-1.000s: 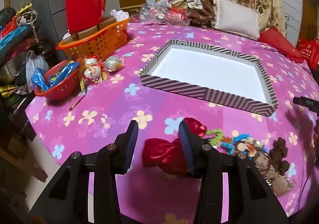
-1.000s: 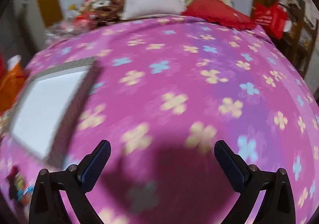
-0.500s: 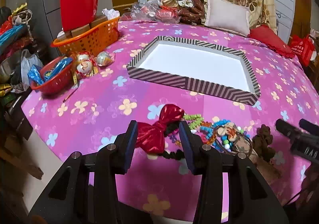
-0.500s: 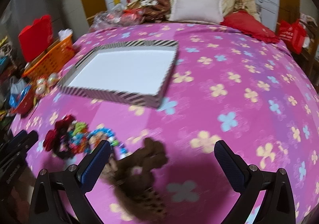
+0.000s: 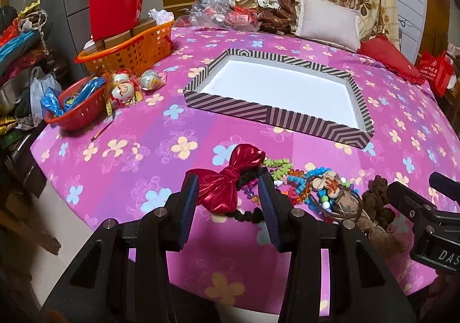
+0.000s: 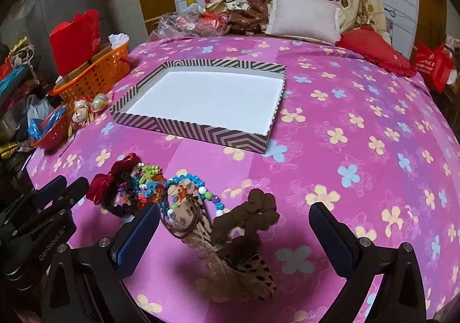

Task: Organize jewelry
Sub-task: 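Move both grippers toward the jewelry pile beside the striped tray, then grasp the red satin bow with the left gripper while the right grasps the brown leopard bow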

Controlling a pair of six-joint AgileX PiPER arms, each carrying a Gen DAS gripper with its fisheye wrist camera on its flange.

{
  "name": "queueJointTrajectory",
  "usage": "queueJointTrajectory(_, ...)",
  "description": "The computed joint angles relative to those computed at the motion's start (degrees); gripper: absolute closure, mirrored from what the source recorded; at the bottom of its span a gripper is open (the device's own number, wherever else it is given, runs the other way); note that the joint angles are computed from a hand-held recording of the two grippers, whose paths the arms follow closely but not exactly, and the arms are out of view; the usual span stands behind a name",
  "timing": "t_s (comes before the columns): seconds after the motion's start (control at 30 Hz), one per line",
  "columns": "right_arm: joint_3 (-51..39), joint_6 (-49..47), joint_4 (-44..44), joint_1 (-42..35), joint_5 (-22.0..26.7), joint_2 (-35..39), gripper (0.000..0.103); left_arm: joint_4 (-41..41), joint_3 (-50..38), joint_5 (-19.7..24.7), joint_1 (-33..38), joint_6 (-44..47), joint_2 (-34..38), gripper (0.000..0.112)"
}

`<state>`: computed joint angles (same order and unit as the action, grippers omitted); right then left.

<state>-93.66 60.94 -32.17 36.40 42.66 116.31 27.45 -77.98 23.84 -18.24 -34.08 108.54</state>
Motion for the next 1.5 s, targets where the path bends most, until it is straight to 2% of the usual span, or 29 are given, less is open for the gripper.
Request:
queueJointTrajectory(0.17,-0.22,-1.17,2.66,-0.07,-0.39,-0.43,0.000,-0.10,0.41,-0.01,-0.13,0.07,-0.34,0.070)
queueJointTrajectory(0.77,-0.14,-2.21,4.07,0.98,0.06,-3.07,0.000,-0.33,-0.22,0.98,-1.16,-0.69,-0.42,0.070)
queueJointTrajectory(1.0,1.07,-3.40,6.54,0.55,-2.40,-5.27,0.000,-0.09,-0.18,0.78,-1.34,-1.14,-0.56,0.070)
queueJointTrajectory(1.2,0.59,-4.33,6.73,0.21,-2.01,-4.01,0.000,-1.78,-1.10,1.66,-1.32,0.50,-0.35,0.070)
queueJointTrajectory(1.3,1.43,-4.71,6.72,-0.27,-3.45,-3.51,0.000,-2.23,-1.61,2.18,-1.27,1.17,-0.22,0.070)
queueJointTrajectory(1.5,1.73,-3.02,2.35,0.13,-3.60,-1.73,0.000,-3.47,-2.44,2.52,-0.48,2.35,0.72,0.070)
